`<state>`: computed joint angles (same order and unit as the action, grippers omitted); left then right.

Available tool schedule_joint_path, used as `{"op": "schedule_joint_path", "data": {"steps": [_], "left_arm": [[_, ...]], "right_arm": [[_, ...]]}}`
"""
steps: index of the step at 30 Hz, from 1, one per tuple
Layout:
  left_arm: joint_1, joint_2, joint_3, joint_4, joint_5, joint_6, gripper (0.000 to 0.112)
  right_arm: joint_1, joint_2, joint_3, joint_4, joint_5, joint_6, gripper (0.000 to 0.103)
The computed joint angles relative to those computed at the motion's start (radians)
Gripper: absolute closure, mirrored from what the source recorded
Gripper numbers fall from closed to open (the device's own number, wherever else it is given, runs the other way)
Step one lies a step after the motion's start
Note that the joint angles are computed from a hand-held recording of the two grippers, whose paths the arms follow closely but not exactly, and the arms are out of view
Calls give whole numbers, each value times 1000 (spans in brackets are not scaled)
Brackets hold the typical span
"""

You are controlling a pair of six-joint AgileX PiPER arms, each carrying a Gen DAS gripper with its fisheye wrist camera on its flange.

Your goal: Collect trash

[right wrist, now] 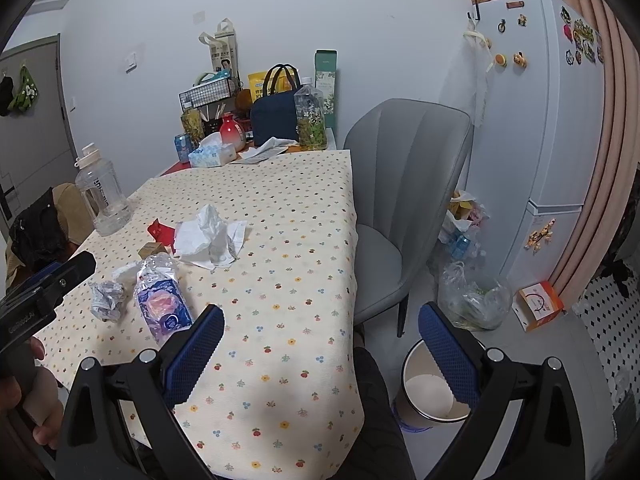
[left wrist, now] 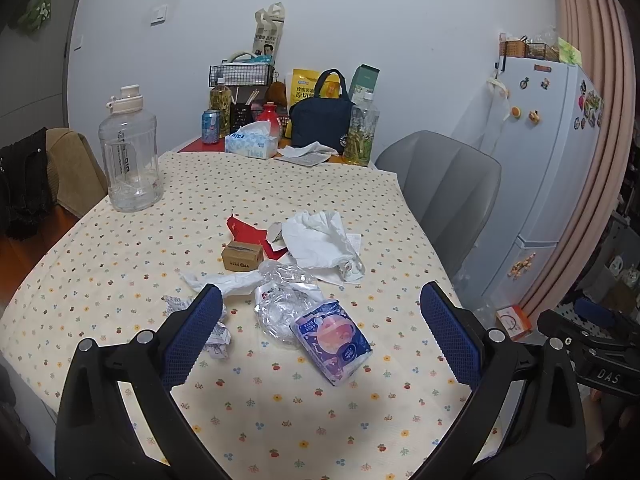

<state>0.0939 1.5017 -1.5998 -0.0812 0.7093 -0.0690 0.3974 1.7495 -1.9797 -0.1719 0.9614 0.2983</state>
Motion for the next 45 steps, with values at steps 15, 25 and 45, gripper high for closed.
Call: {"op": "schedule_joint_path", "data": {"steps": [15, 25, 45], "left_arm": [[-20, -7, 4, 29, 1, -13, 14], [-8, -7, 1, 5, 9, 3, 14], [109, 32, -19, -65, 22, 68, 14]], "right_arm": [[-10, -12, 21, 6, -19, 4, 8], [-10, -19, 40, 1, -32, 18, 8], [19, 172, -239, 186, 60, -165, 8]]}}
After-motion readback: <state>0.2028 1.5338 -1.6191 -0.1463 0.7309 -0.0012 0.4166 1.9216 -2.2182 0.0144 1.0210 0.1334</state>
